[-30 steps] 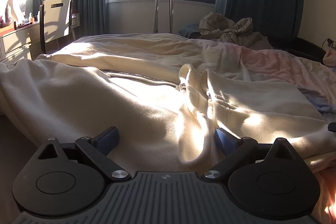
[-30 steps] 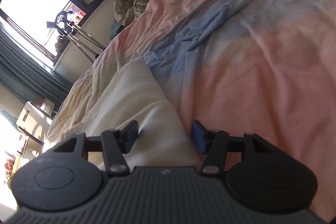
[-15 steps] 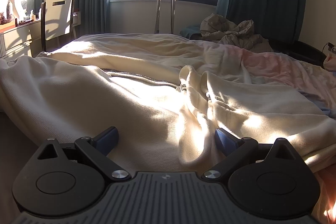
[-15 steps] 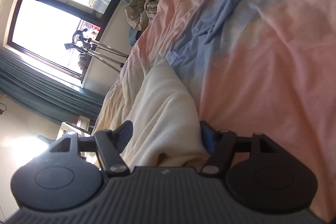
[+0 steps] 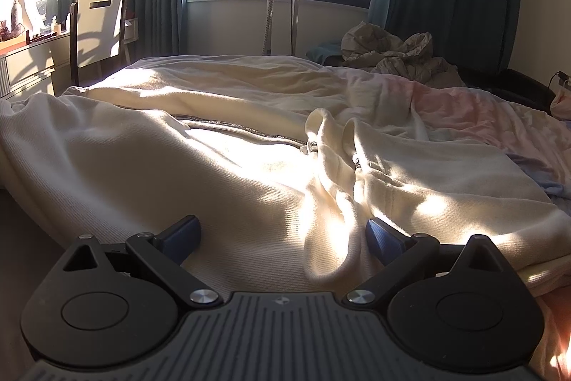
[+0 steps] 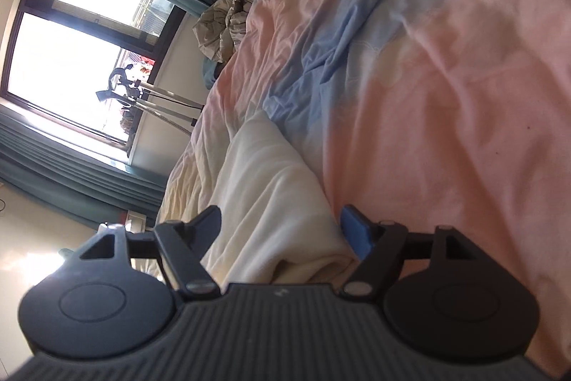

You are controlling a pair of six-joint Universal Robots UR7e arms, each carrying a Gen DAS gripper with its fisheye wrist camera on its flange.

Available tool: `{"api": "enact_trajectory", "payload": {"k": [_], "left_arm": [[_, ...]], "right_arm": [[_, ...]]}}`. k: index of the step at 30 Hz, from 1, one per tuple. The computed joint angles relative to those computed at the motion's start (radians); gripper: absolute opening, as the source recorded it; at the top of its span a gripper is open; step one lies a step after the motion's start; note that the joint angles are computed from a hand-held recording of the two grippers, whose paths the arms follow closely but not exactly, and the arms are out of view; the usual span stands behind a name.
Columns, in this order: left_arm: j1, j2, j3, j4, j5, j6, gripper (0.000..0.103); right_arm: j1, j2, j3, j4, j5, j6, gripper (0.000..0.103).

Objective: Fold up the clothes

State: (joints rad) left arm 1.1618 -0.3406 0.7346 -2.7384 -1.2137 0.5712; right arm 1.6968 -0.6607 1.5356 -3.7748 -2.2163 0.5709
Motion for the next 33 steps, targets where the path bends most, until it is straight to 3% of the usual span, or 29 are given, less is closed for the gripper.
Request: {"api": "enact_trajectory", "payload": {"k": [2,5,8,11,14,21,23,25,27,30,33], "left_arm": [[0.000,0.001,-0.001,0.000,0.000,0.000,0.100],[0.000,0.001,-0.001,-0.002,0.000,0.002,0.100],[0.001,0.002,-0.005,0.002,-0.002,-0.002,0.100],[0.001,0.004,-0.008,0.004,-0.001,-0.004,0.100],[0.000,0.004,-0.007,0.004,0.000,-0.004,0.100],[0.001,0.003,-0.006,0.005,0.001,-0.004,0.100],[0.000,0.003,-0.004,0.002,0.002,-0.002,0.100],[-0.001,0.003,-0.002,0.000,0.004,-0.003,0.100],[-0.004,0.003,0.001,-0.003,0.007,-0.006,0.100],[-0.005,0.004,0.000,-0.003,0.008,-0.011,0.100],[-0.004,0.004,0.000,-0.005,0.006,-0.011,0.100]], "right_arm": [[0.000,-0.003,0.011,0.039,-0.020,0.034,0.075],[-0.015,-0.012,0.031,0.059,0.037,0.065,0.073],[-0.005,0.008,0.013,-0.032,0.069,-0.029,0.073],[-0.006,0.028,-0.007,-0.151,0.162,-0.115,0.073],[-0.009,0.039,-0.034,-0.154,0.208,-0.157,0.073],[-0.027,0.042,-0.061,-0.022,0.088,-0.032,0.073],[-0.038,0.048,-0.074,0.009,0.090,-0.015,0.073],[-0.041,0.060,-0.098,0.029,0.103,-0.039,0.071],[-0.025,0.079,-0.132,0.010,0.092,-0.132,0.065],[-0.012,0.104,-0.163,-0.085,0.154,-0.278,0.065],[-0.013,0.110,-0.184,-0.063,0.148,-0.281,0.066]]}}
